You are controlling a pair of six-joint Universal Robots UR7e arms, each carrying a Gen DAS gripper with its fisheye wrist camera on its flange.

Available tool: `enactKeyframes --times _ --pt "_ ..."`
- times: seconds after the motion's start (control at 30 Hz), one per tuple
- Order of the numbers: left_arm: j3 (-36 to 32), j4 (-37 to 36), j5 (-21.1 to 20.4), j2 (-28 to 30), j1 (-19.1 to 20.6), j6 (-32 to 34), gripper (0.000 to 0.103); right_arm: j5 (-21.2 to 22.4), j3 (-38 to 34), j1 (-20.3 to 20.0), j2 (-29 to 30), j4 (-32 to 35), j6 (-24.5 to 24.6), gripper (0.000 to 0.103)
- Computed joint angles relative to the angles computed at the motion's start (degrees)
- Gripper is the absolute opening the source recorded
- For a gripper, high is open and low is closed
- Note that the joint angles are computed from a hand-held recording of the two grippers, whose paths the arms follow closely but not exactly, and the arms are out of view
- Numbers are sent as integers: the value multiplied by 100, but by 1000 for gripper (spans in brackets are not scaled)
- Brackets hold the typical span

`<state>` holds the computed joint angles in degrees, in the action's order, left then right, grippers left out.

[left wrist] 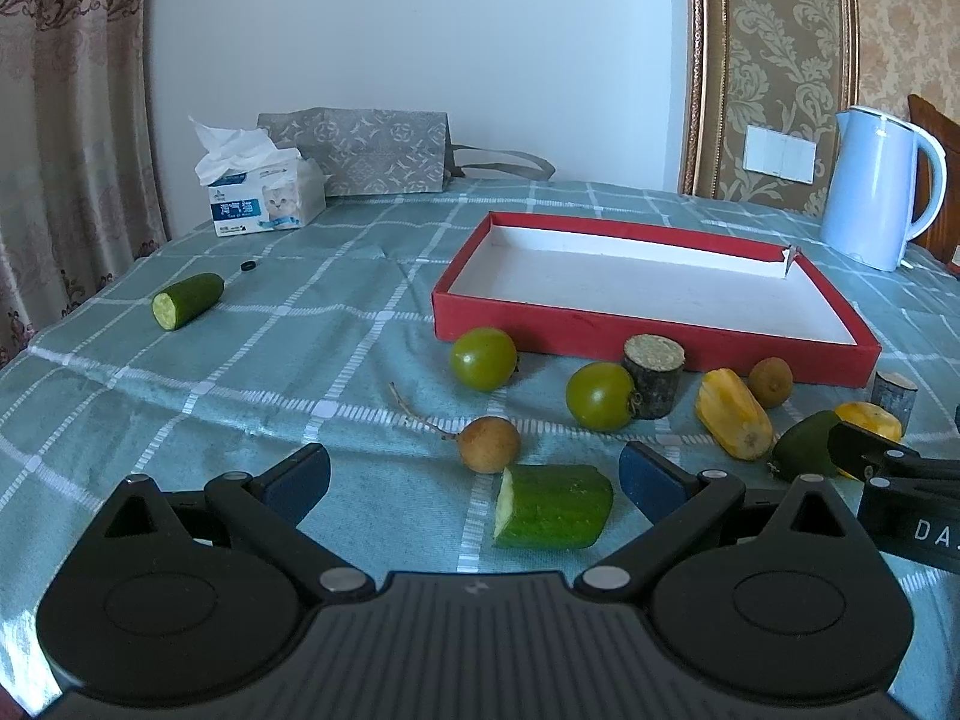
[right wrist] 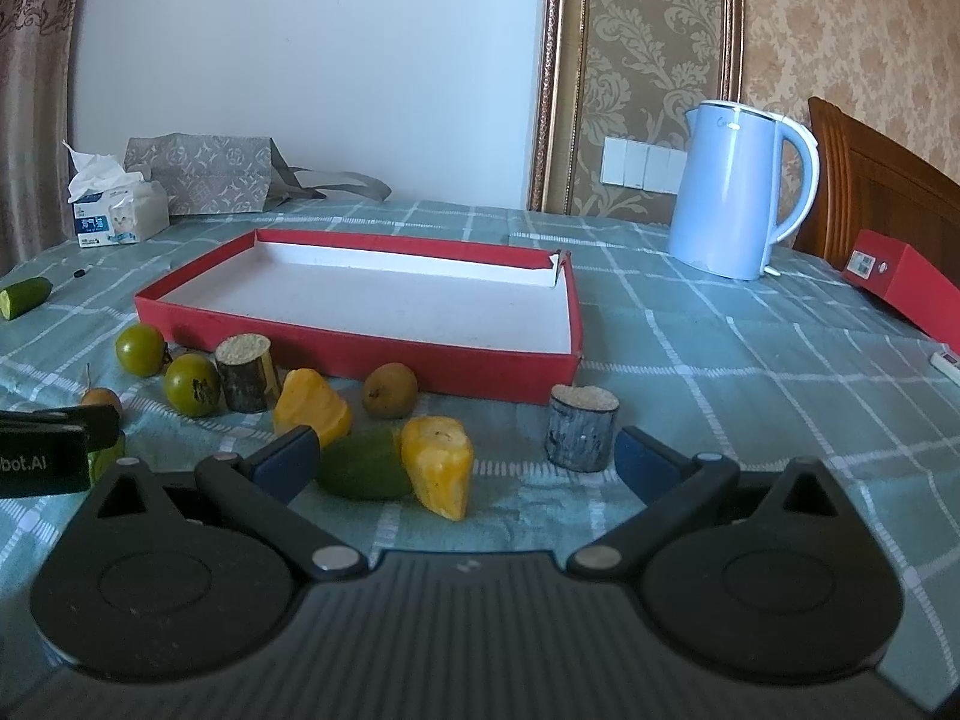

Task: Organize fruits
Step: 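Move left gripper to the green cucumber chunk while right gripper approaches the dark wooden cylinder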

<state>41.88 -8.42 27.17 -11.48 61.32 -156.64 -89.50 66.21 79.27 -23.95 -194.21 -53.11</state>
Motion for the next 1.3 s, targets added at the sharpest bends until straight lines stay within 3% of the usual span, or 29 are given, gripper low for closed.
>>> enactKeyframes --times 0.23,0.4,0.63,0.9,1.07,1.17,1.3 --pt "34 75 17 -16 19 -48 103 70 -39 -49 0 -103 50 103" --pt "385 297 325 -216 67 -442 103 -48 -265 -92 34 -41 298 103" --pt "960 189 746 -517 98 -448 103 -35 -589 -164 116 101 601 103" --pt "278 1055 956 -177 138 -984 103 22 -611 -182 134 114 607 103" --pt "-692 1855 541 336 119 -1330 103 95 -552 -197 101 138 631 103" --pt "-1067 1963 268 568 88 -1230 103 124 -552 -202 100 153 646 103" --pt "-1345 2128 212 718 83 -1260 103 144 -544 -206 92 173 644 103"
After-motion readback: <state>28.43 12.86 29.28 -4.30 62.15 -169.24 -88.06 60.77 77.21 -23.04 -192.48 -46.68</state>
